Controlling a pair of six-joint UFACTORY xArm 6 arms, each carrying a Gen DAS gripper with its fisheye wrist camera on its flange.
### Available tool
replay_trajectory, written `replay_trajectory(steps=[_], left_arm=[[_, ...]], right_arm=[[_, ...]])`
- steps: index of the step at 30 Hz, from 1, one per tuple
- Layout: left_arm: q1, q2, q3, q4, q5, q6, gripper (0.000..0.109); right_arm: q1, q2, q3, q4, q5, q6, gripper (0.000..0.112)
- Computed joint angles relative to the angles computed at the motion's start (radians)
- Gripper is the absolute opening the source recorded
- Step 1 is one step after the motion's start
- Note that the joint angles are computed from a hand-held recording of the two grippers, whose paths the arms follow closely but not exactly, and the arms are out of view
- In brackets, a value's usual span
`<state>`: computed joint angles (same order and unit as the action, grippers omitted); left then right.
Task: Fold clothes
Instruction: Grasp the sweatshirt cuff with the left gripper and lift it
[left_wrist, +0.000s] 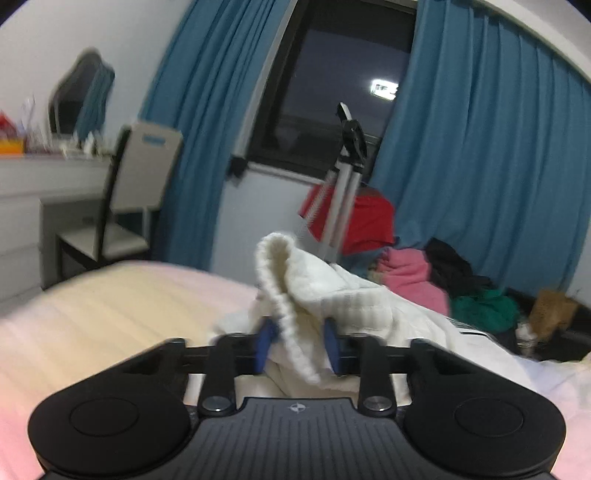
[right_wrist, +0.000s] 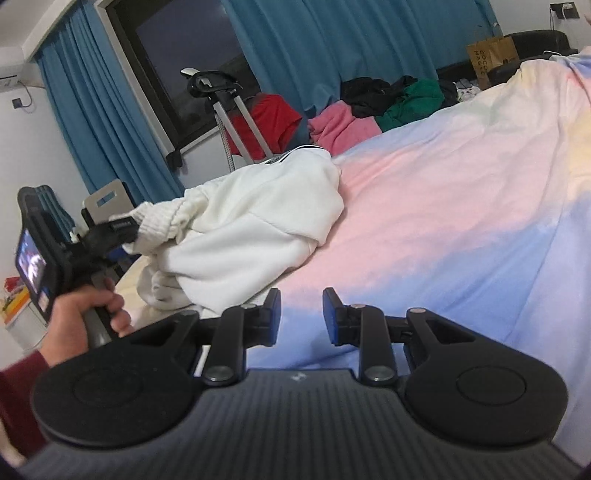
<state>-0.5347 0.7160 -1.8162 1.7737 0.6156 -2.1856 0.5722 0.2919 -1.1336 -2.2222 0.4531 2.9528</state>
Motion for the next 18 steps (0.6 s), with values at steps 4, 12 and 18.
replay_trajectory(steps=[4, 12, 18], left_arm=[[-0.022, -0.088, 0.095, 0.069, -0.008, -0.046, 0.008], [-0.128, -0.514, 0.585, 0.202, -0.005, -0.173, 0.007], [-0.187, -0.757, 0.876, -0.134, -0.105, 0.027, 0.007]], right_arm=[[0.009, -0.004, 0.006, 0.005, 0.014, -0.026, 0.029], [0.066, -0.091, 0.088, 0.018, 0.127, -0.093, 0.029], [0.105, -0.154, 0.141, 0.010, 0.146, -0.164, 0.029]])
